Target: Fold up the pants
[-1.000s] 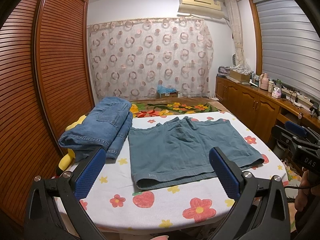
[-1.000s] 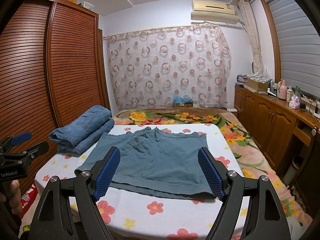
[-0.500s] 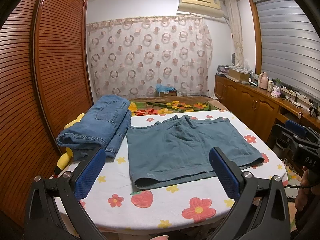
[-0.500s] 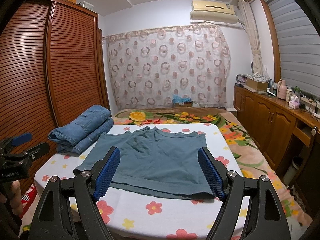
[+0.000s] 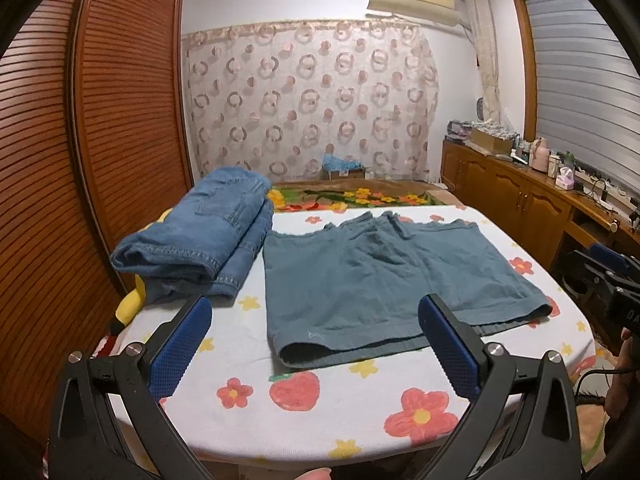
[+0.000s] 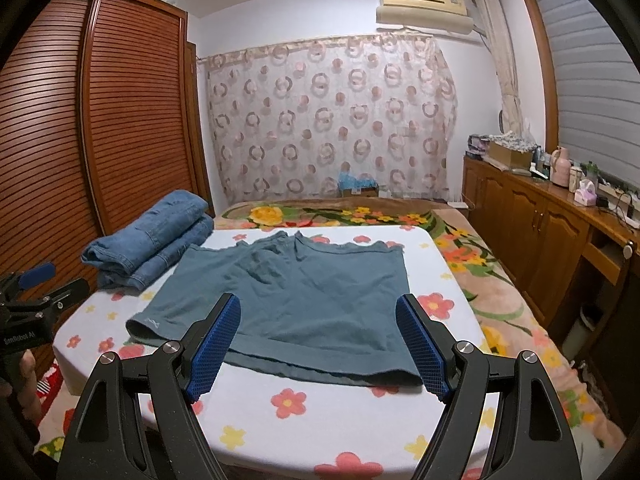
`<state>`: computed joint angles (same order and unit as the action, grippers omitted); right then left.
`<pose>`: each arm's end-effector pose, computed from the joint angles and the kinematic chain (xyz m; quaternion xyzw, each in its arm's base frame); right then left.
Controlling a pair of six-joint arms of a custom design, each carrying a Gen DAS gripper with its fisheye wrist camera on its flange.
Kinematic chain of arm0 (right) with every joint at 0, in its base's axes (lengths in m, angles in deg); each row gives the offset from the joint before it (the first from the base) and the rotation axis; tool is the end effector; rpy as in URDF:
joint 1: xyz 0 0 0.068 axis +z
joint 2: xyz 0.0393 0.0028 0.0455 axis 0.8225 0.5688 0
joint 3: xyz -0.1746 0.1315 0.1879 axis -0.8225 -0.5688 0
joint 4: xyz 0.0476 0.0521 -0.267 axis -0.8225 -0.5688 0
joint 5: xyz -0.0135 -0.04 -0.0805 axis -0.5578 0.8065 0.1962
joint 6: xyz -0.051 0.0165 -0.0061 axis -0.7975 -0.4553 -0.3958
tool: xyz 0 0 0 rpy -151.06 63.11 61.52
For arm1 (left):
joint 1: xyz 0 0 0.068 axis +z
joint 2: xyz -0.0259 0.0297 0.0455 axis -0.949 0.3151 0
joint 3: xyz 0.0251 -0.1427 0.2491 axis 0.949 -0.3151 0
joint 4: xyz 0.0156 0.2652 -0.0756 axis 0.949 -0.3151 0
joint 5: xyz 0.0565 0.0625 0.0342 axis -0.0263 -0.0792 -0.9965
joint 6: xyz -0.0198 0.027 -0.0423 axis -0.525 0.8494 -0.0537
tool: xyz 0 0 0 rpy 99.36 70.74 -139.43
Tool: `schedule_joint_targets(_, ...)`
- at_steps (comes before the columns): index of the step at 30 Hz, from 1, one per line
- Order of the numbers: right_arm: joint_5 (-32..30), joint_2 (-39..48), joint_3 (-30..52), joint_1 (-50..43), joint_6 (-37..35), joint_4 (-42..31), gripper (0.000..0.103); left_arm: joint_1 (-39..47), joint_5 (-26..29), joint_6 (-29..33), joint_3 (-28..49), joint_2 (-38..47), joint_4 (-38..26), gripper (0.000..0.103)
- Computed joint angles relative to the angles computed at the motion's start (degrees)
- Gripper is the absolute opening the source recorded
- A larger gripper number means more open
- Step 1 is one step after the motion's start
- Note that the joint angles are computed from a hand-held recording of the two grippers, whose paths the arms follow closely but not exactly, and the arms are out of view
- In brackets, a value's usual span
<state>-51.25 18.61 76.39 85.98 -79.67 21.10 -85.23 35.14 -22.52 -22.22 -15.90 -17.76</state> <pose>0.1776 0.0946 0.1607 -0.0846 0.8229 0.0847 0.5554 0.1681 -0.0312 0.1624 -0.0178 0.8562 0.0186 0.5161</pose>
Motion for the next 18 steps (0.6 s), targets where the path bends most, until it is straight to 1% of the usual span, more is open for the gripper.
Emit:
schedule_joint_targets(3,-0.9,0.3,0.3,-0.8,0.0,-0.8,0.082,3.5,4.5,1.1,-0.1,3.8,2.2,0.103)
schedule_joint_targets(6,-2.6,0.7,0.5,-2.2,-0.4,-1.1,0.082,5.0,7.0,1.9,-0.3,7.7,4.9,0.103)
schedule_joint_targets(15,-4.7,2.9,2.7,-5.2,-3.0,-4.3,0.081,9.8,11.5,6.3,0.6,25.0,16.8,0.103)
schedule_joint_targets(18,-5.0,3.1,4.3,-6.2,-3.9,-6.8,0.078,11.4,12.8,7.8,1.1,29.7,20.2,0.103)
